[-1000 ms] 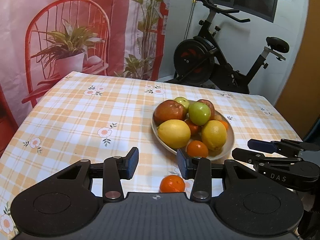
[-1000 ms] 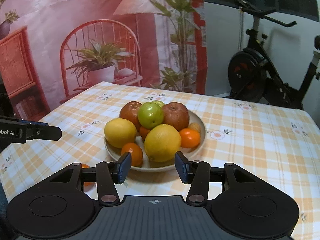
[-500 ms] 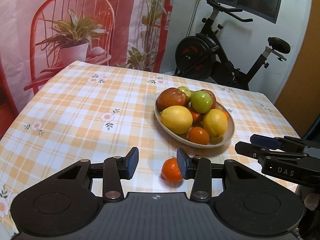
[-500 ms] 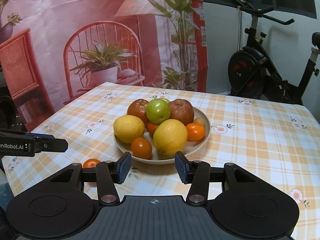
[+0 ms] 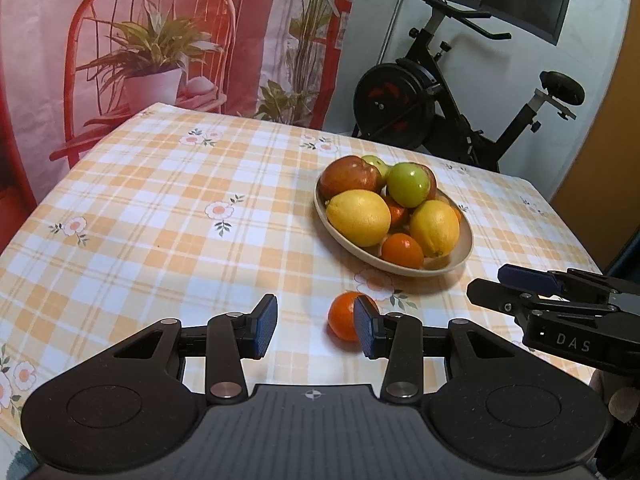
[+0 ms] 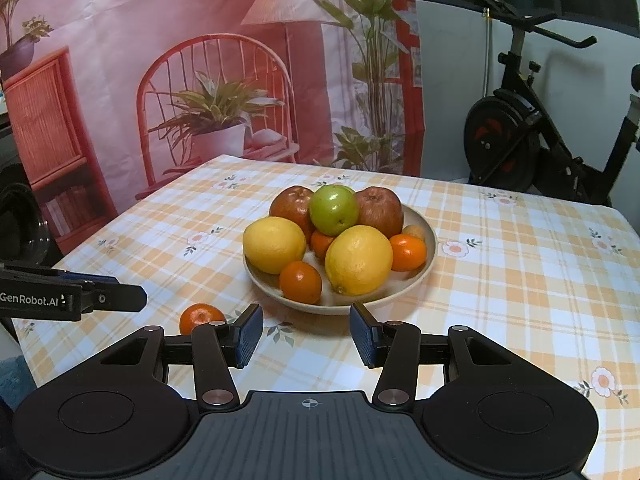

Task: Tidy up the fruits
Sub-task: 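Move the left gripper to the brown kiwi while the right gripper approaches the last tangerine, then close the left gripper on the brown kiwi while the right gripper grasps the tangerine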

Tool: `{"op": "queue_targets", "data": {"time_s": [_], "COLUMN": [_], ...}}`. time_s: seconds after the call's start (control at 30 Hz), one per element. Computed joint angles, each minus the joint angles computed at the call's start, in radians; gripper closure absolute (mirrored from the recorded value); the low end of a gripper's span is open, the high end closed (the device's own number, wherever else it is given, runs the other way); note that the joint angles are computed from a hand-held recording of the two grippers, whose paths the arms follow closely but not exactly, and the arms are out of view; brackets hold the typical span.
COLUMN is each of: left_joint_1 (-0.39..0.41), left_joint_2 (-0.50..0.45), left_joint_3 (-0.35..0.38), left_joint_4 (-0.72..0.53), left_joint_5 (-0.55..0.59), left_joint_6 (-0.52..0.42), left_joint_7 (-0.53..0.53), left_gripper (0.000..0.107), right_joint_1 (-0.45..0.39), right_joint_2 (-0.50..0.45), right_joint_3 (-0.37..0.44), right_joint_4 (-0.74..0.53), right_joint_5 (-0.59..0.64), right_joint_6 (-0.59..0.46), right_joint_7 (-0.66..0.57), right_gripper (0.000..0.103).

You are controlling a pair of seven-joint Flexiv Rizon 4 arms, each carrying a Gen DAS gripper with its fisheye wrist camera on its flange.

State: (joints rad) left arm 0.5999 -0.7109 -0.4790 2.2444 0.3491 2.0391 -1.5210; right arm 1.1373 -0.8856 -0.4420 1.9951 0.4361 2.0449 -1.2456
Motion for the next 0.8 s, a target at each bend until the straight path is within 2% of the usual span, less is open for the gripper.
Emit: {"op": "queue_targets", "data": {"time_s": [0.5,0.8], "left_joint_1": [0.049,0.039], "left_joint_2": [-0.007,0.013], "left_joint_3": [-0.055,-0.048], "left_joint_4": [0.024,0.068], "left_joint_5": [-0.027,-0.068], "left_joint_6": [-0.07,-0.109], "left_joint_7": [0.029,0.081], "left_gripper": [0.062,0.062], "right_joint_1": [-0.028,-0.052], "right_joint_2": [0.002,-0.002], "right_joint_3": [0.044,0.078], "right_joint_4": [0.003,-0.006], "right_joint_5": [0.0,-0.005], "right_joint_6": [0.013,0.025], "right_joint_7": [0.005,0.003], "right_gripper": [0.058,0.058]}}
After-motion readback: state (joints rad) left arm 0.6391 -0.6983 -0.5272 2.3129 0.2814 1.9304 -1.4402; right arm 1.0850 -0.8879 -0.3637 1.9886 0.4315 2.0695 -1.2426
